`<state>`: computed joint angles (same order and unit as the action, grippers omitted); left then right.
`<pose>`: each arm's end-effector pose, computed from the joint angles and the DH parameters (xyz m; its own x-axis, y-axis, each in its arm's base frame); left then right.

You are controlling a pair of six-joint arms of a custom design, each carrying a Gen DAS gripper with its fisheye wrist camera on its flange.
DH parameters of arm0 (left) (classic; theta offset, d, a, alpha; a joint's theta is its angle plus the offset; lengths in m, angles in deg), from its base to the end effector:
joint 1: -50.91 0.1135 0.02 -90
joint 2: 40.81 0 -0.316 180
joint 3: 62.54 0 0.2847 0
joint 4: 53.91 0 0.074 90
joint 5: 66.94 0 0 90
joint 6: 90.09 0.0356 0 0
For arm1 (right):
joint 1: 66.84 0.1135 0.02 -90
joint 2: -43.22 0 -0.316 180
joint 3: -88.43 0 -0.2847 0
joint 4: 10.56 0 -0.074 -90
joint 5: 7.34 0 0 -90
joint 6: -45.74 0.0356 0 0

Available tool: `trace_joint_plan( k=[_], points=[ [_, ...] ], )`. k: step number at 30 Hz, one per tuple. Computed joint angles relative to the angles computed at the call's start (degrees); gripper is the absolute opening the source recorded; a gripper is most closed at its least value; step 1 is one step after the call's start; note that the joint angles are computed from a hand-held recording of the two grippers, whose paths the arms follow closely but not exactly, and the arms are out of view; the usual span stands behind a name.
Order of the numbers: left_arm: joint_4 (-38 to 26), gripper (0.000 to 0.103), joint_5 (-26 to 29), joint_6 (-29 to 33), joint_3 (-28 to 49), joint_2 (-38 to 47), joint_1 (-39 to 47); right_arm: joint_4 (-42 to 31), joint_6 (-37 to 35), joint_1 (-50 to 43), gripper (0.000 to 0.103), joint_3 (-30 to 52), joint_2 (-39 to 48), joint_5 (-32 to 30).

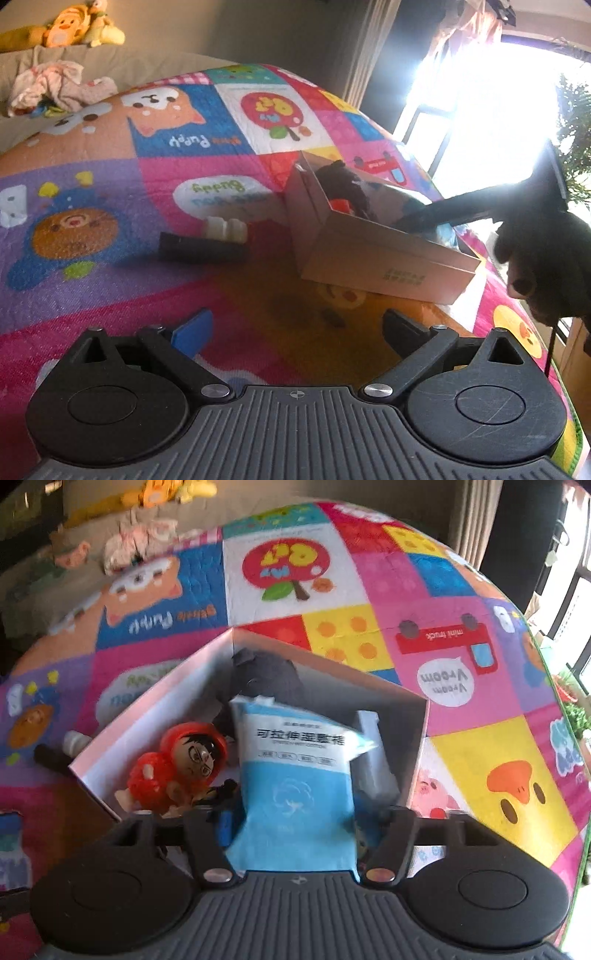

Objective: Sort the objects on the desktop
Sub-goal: 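Lower the blue wipes pack into the pink box and open the right gripper, then grasp the white bottle with red cap with the right gripper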

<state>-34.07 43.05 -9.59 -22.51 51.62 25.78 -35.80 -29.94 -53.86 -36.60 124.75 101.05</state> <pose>0.2643 -0.1374 0.1458 -0.5895 0.1052 -0.8009 0.5705 0.7562 -0.3206 0.2898 0.0553 0.2141 -0.7477 0.0685 -0.6605 0.1671 0.9821 -0.0873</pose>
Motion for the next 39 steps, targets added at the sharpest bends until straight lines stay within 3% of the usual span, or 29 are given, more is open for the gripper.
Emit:
trace_joint_plan(
  k=[6,8,12,16,21,24,26,28,29,30,33,36,39],
  points=[
    [-1.2,0.101,-1.7,0.6,0.5,0.0,-0.8,5.2,4.2,3.9,0.092,-8.8,-13.2,4.0],
    [-1.7,0.101,-2.3,0.7,0.7,0.0,-1.1,5.5,7.5,8.0,0.1,-12.8,-18.9,7.3],
    [-1.9,0.101,-4.0,0.7,0.6,-0.2,-1.6,4.4,14.4,18.3,0.101,-18.7,-25.7,16.3],
    [-2.3,0.101,-6.4,-0.1,0.5,-0.6,-2.0,3.8,24.5,30.4,0.102,-22.6,-23.6,26.2],
    [-1.8,0.101,-10.8,-0.4,-1.0,-2.8,-2.2,6.6,30.1,36.6,0.102,-23.0,-15.8,26.8],
    [-0.8,0.102,-23.4,3.9,-3.5,-5.7,-3.6,8.3,27.7,38.1,0.102,-21.4,-14.4,27.9],
    [-3.6,0.103,-27.5,4.4,-3.4,-6.8,-1.8,10.7,23.6,38.0,0.102,-19.8,-13.5,28.1],
    [-9.8,0.103,-26.5,4.3,-1.5,-7.2,1.3,13.4,19.0,37.4,0.096,-17.2,-11.0,27.5],
    [-11.8,0.103,-25.7,4.7,-1.1,-7.3,2.6,15.2,16.3,37.0,0.088,-15.5,-9.1,26.7],
    [-12.8,0.103,-24.2,4.8,-1.0,-7.6,3.8,16.4,14.2,36.3,0.078,-13.7,-7.3,25.0],
    [-12.0,0.103,-19.9,5.0,-1.8,-7.8,5.8,17.0,10.7,32.2,0.061,-5.3,-0.3,16.1],
    [-11.9,0.103,-18.6,5.7,-1.7,-7.5,6.1,11.7,9.7,27.9,0.053,6.5,8.8,8.5],
    [-10.7,0.103,-17.5,4.9,-2.7,-7.8,6.4,-0.2,11.5,23.4,0.042,20.7,18.6,3.5]
  ],
)
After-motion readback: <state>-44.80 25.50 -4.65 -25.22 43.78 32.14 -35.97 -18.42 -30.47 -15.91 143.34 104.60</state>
